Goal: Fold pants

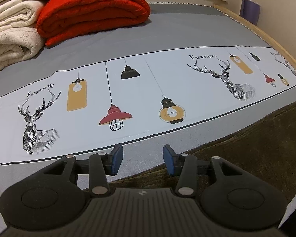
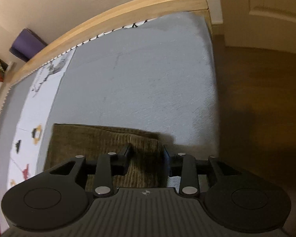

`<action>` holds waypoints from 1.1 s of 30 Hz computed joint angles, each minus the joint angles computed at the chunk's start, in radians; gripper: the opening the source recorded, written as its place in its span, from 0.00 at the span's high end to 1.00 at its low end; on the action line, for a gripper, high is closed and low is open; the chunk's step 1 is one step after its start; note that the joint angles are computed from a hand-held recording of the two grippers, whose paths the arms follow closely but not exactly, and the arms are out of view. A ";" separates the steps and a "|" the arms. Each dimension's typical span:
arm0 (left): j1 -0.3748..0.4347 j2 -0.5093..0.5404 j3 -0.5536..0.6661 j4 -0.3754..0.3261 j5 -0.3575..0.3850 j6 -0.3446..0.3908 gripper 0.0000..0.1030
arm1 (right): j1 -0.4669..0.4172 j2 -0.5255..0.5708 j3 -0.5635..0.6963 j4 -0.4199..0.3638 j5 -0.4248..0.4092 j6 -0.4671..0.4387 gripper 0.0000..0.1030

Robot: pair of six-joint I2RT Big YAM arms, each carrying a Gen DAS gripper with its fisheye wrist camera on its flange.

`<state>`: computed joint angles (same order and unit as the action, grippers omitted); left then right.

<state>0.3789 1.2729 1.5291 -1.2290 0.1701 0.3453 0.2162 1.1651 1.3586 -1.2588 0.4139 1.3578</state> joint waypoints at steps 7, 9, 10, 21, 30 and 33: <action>0.024 -0.009 0.006 -0.003 0.025 -0.003 0.52 | 0.007 0.024 0.004 0.037 -0.014 -0.021 0.42; 0.036 -0.015 0.008 -0.006 0.038 0.001 0.52 | 0.028 0.046 0.027 0.007 0.021 -0.023 0.67; 0.042 -0.018 0.010 -0.007 0.045 0.003 0.52 | 0.036 0.049 0.031 0.006 0.029 -0.020 0.73; 0.143 -0.040 0.028 -0.029 0.135 0.035 0.52 | 0.415 0.178 0.330 0.107 0.462 -0.363 0.82; 0.273 -0.034 0.049 -0.059 0.197 0.080 0.52 | 0.904 0.537 0.622 0.471 0.518 -1.235 0.82; 0.318 -0.018 0.063 -0.076 0.207 0.084 0.52 | 0.986 0.695 0.738 0.295 0.386 -1.253 0.82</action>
<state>0.6966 1.2548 1.5916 -1.3051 0.3769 0.4289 1.2021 1.8604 2.0967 -0.9634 0.7997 0.1053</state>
